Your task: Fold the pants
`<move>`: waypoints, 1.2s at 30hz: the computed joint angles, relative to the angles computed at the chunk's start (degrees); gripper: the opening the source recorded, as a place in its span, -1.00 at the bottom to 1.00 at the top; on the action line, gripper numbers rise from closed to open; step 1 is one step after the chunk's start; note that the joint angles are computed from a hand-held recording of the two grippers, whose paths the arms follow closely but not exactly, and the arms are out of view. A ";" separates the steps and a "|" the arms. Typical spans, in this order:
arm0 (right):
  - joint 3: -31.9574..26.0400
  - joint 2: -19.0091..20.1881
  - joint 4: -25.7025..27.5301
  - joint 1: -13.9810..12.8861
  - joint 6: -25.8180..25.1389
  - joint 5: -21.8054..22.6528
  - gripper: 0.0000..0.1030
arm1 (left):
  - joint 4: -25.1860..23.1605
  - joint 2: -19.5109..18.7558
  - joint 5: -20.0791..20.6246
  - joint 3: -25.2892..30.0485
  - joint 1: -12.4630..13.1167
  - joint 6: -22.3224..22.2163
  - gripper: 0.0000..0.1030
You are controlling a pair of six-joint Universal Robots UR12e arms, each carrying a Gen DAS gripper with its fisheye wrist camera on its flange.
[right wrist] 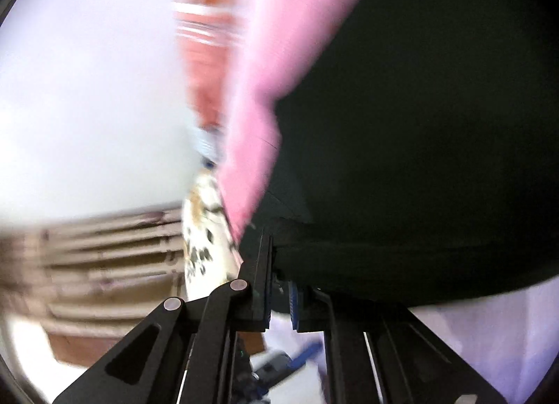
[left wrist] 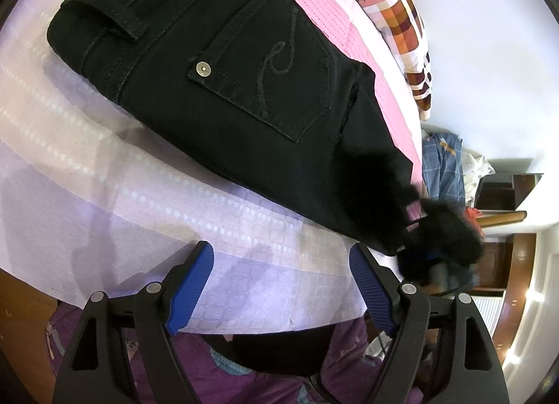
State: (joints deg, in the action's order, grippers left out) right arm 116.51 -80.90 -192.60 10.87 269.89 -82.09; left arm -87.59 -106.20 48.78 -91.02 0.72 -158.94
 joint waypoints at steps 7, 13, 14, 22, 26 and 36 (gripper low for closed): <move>1.27 4.88 -1.72 0.31 10.45 11.31 -0.87 | -0.77 -0.25 0.15 0.33 -0.14 0.25 0.57; 2.13 5.70 -5.92 0.28 13.88 11.15 -0.78 | -0.42 -0.15 0.08 0.17 -0.08 -0.34 0.58; 2.60 6.18 -7.54 0.22 16.05 11.70 -0.76 | -0.65 -0.19 0.16 0.24 -0.13 -0.20 0.58; 2.41 7.21 -13.78 0.66 22.66 12.15 0.11 | -0.49 -0.14 0.28 0.19 -0.12 -0.46 0.58; 1.33 8.01 -16.88 1.02 27.30 15.29 0.36 | -0.27 0.00 0.41 0.10 -0.08 -0.60 0.58; 0.63 1.40 -1.15 -3.04 0.71 19.39 0.11 | 1.16 0.38 0.51 -0.41 0.00 -0.72 0.58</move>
